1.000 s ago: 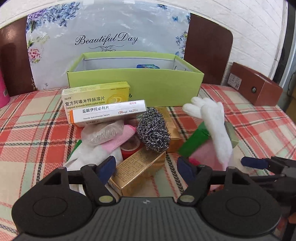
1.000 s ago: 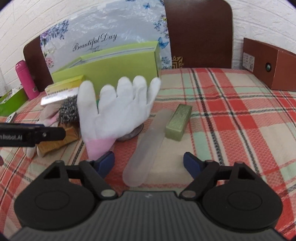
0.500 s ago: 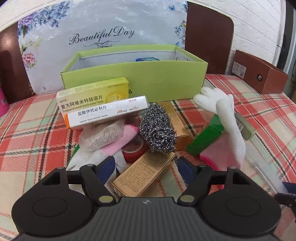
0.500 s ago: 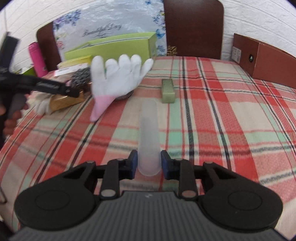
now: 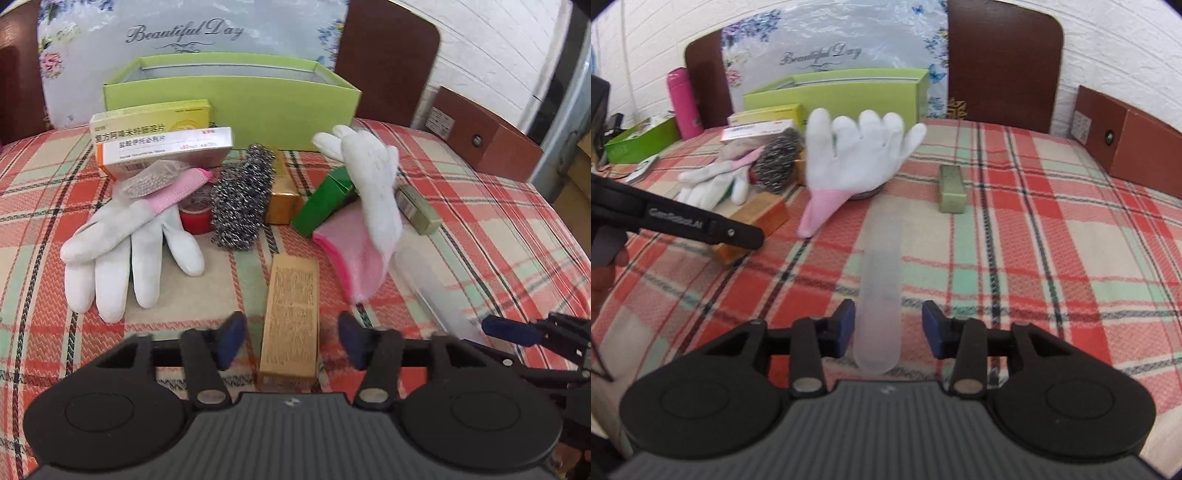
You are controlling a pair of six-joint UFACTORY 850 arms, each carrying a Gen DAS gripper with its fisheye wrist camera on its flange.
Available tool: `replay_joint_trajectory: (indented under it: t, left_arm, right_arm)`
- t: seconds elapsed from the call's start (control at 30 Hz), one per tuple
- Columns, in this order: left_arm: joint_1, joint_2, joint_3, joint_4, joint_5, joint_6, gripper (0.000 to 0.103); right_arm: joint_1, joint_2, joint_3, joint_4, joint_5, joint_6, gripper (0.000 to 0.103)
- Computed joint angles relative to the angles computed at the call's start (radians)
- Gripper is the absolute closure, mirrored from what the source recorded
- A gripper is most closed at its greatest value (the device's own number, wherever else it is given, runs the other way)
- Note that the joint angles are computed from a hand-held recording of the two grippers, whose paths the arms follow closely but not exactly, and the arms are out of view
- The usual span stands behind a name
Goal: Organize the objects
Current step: 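Grasp the gold box with the left tool, then place the gold box in the lime-green box while the right tool carries the frosted tube there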
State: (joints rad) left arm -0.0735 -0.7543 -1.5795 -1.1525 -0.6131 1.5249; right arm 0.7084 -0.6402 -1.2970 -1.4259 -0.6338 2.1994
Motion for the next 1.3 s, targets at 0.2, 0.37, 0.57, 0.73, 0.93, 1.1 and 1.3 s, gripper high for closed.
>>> replay_joint_trajectory:
  t: [0.2,0.37,0.57,0.73,0.93,1.1,1.3]
  left_arm:
    - [-0.010,-0.002,-0.007,0.042,0.000,0.002,0.057]
    - [-0.014,-0.006,-0.007,0.027,0.010,0.005,0.051]
    - [0.002,-0.003,-0.014,0.060,-0.031,-0.017,0.071]
    - [0.026,0.025,0.001,0.034,-0.055,0.018,0.071]
    - [0.057,0.050,-0.028,-0.088,-0.134,0.082,0.071]
    - [0.065,0.036,-0.108,-0.187,-0.174,0.097,0.071]
    - [0.052,-0.019,-0.243,-0.252,-0.152,0.065,0.071]
  right_arm:
    - [-0.024,-0.028,-0.024,-0.021,0.023,0.027,0.062]
    - [-0.028,-0.056,-0.060,-0.024,0.013,-0.002,0.071]
    - [-0.033,0.003,0.000,-0.114,0.133,0.128,0.076]
    - [-0.044,0.069,0.063,-0.420,0.222,0.460,0.076]
    - [-0.066,0.097,0.047,-0.620,0.187,0.615,0.076]
    - [-0.105,0.089,-0.019,-0.659,0.154,0.581,0.076]
    - [-0.167,0.014,-0.160,-0.588,0.135,0.423,0.076]
